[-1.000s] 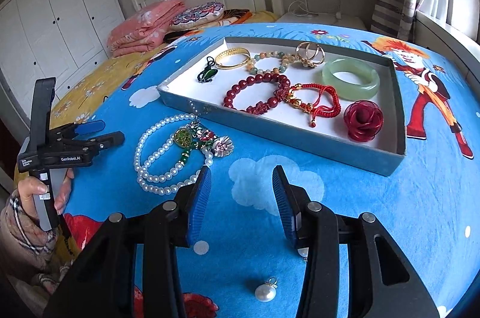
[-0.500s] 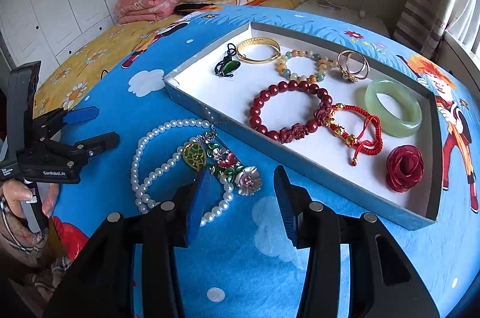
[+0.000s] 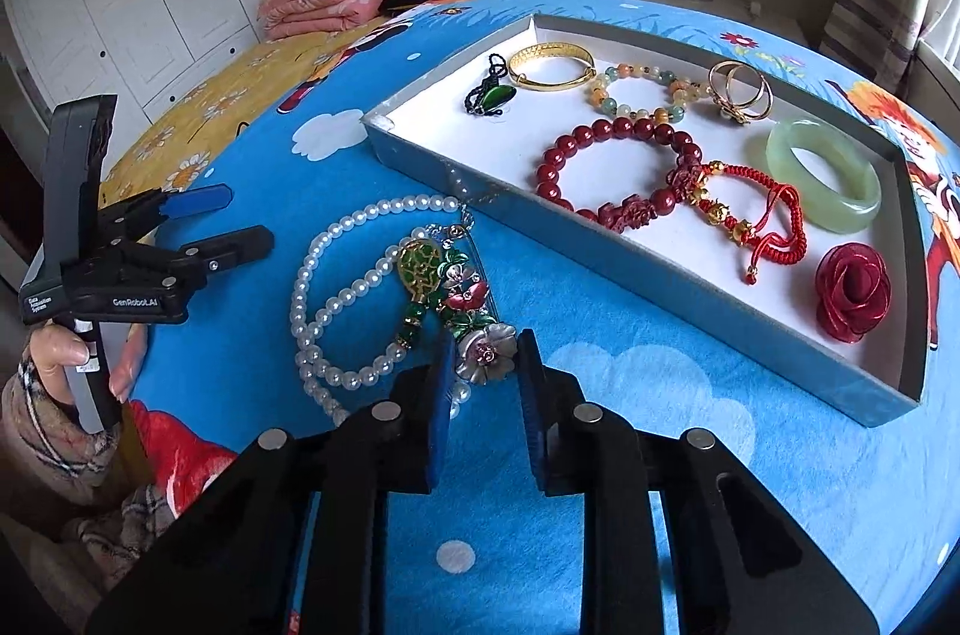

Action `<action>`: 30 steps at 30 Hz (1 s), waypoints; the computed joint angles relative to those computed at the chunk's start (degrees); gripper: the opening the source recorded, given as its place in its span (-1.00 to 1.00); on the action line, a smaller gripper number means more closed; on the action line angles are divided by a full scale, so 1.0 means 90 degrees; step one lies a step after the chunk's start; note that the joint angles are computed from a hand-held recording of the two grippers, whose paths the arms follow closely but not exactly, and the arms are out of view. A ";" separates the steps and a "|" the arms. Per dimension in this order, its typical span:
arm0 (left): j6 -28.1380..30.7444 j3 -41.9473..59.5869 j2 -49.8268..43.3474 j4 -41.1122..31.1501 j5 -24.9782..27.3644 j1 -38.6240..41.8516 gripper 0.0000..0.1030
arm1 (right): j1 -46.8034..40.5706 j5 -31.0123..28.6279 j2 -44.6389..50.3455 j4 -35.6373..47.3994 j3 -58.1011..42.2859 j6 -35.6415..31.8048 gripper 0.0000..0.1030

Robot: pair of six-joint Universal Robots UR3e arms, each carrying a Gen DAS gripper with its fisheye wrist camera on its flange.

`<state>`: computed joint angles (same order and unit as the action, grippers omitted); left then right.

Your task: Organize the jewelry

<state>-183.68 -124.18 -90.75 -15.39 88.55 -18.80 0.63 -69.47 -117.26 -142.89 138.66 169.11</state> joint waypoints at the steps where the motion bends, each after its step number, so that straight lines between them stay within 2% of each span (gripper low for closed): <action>1: 0.0000 0.0000 0.0000 0.0000 0.0000 0.0000 0.91 | 0.0055 -0.0021 -0.0079 0.0084 0.0009 0.0030 -0.56; 8: -0.0001 0.0004 0.0001 0.0001 -0.0002 0.0000 0.91 | 0.0399 -0.0547 -0.0115 0.0006 -0.0086 0.0258 -0.54; 12: -0.0016 0.0009 -0.0023 0.0026 -0.0016 -0.0008 0.91 | 0.0655 -0.0870 0.0209 -0.0226 -0.0230 0.0266 -0.54; 16: -0.0017 -0.0007 -0.0023 0.0053 -0.0040 -0.0004 0.91 | 0.0922 -0.1482 0.0376 -0.0462 -0.0255 0.0371 -0.53; 19: -0.0016 -0.0001 -0.0027 0.0047 -0.0036 -0.0009 0.91 | 0.0856 -0.1390 0.0373 -0.0401 -0.0218 0.0199 -0.53; 26: -0.0021 -0.0001 -0.0029 0.0052 -0.0031 -0.0013 0.91 | 0.1249 -0.1666 0.1091 -0.0706 -0.0611 -0.0178 -0.45; 27: -0.0021 -0.0001 -0.0029 0.0052 -0.0031 -0.0013 0.91 | 0.1193 -0.1546 0.1144 -0.0686 -0.0656 -0.0255 -0.39; 29: -0.0012 -0.0005 -0.0023 0.0050 -0.0036 -0.0005 0.91 | 0.1049 -0.1288 0.1199 -0.0654 -0.0677 -0.0427 -0.14; 30: -0.0010 -0.0008 -0.0022 0.0052 -0.0039 -0.0002 0.91 | 0.1015 -0.1248 0.1219 -0.0698 -0.0653 -0.0463 0.05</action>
